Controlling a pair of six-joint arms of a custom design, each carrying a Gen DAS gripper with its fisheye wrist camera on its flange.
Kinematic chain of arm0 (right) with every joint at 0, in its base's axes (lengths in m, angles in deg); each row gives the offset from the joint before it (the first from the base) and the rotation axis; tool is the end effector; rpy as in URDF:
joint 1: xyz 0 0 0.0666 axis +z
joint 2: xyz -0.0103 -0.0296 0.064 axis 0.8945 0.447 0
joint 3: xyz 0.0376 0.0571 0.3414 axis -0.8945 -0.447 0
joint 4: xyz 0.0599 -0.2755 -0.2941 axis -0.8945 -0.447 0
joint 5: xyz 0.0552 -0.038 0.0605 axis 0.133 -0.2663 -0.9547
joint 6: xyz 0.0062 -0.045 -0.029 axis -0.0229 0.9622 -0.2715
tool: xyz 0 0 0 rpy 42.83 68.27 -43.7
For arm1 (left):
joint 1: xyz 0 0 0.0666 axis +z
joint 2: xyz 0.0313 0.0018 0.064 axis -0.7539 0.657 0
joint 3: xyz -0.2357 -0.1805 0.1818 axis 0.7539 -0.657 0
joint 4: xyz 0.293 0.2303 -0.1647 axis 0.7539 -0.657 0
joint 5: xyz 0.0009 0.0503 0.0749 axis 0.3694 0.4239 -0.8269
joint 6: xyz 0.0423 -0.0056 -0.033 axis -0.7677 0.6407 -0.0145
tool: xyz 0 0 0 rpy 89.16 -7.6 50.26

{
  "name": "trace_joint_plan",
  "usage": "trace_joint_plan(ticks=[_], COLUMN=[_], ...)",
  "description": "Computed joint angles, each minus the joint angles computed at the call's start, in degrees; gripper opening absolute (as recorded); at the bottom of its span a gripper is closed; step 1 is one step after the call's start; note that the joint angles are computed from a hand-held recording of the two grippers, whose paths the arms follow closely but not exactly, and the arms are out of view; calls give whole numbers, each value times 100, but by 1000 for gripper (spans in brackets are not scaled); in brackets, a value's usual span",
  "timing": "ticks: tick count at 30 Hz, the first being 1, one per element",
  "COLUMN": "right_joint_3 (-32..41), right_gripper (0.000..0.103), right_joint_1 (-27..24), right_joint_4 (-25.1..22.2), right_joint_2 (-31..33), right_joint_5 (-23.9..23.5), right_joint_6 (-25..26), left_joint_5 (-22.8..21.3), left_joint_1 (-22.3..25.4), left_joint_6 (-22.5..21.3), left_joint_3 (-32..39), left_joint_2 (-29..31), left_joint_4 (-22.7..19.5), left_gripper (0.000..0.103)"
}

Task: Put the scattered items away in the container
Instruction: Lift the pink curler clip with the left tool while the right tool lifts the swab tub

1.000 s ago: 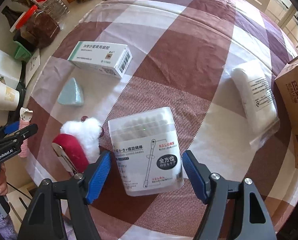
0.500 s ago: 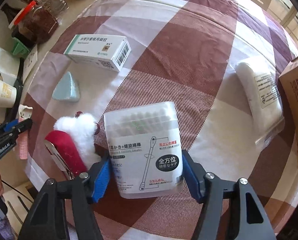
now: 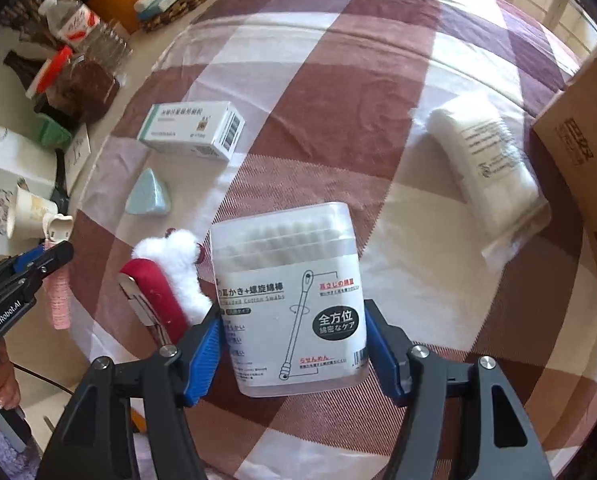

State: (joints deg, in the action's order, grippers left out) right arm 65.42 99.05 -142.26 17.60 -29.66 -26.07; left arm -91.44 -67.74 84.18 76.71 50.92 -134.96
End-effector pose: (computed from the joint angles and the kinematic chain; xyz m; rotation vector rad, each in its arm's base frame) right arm 0.4195 0.3040 0.3647 -0.0593 2.9951 0.3104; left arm 0.3877 -0.1307 0.3762 -0.0592 2.8762 -0.0596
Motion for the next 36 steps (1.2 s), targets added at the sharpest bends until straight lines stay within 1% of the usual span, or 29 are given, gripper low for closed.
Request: trace_joint_plan(ticks=[4, 6, 11, 12, 17, 25, 36], right_joint_3=[-27, -150, -40, -82, -169, -316, -676], right_gripper=[66, 66, 66, 66, 66, 66, 66], right_joint_1=[-4, -80, -18, -45, -9, 42, -23], right_joint_4=[56, 51, 101, 82, 66, -41, -259], right_joint_2=[-177, -408, -461, -554, -819, -1257, -1838], right_joint_5=[113, 149, 232, 242, 518, 887, 1213], right_joint_6=[-167, -187, -445, -446, -562, -805, -1266], left_joint_5=[29, 40, 11, 20, 0, -17, 45], left_joint_1=[-127, -223, -492, -547, -790, -1118, -1614], left_joint_6=[-168, -235, -352, -371, -456, -632, -973], left_joint_3=[242, 379, 715, 788, 1066, 1441, 2070], left_joint_2=[32, 79, 302, 351, 519, 780, 1253], left_joint_4=[-82, -126, -174, -186, -229, -276, -275], left_gripper=[27, 27, 27, 27, 27, 27, 27])
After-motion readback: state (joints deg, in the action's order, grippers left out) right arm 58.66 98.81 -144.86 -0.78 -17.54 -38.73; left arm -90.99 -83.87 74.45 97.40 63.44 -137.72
